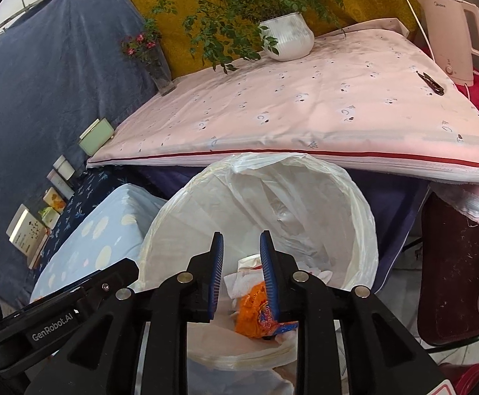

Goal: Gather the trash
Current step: 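Move both tools back over the orange bag and beige scrunchie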

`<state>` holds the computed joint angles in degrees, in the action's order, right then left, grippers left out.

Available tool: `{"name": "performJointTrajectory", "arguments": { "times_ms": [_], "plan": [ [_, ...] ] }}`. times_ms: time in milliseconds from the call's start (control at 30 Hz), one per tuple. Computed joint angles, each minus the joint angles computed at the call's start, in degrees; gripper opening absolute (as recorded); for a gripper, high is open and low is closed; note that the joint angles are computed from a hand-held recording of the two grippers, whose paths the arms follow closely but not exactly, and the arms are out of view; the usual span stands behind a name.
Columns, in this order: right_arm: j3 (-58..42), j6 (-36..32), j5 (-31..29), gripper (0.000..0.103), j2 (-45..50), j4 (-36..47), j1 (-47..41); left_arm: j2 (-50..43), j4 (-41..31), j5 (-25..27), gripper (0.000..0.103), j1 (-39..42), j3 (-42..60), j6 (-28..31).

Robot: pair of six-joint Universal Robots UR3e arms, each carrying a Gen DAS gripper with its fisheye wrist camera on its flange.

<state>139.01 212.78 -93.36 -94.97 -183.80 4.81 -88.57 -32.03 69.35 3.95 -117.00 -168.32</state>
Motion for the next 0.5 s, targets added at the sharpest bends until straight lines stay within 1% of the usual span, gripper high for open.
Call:
{"name": "performJointTrajectory", "arguments": {
  "times_ms": [100, 167, 300, 500],
  "plan": [
    [-2.2, 0.2, -1.0, 0.028, 1.3, 1.0, 2.3, 0.9, 0.3, 0.0, 0.054, 1.5, -0.9, 0.2],
    [-3.8, 0.5, -1.7, 0.032, 2.2, 1.4, 4.0, 1.7, 0.6, 0.0, 0.054, 2.7, -1.7, 0.6],
    [-7.7, 1.1, -3.5, 0.035, 4.8, 2.8, 7.9, 3.6, 1.0, -0.4, 0.054, 5.7, -3.5, 1.8],
    [-15.1, 1.9, -6.1, 0.037, 10.0, 5.9, 14.2, 6.8, -0.7, -2.8, 0.054, 12.6, -6.2, 4.4]
  ]
}}
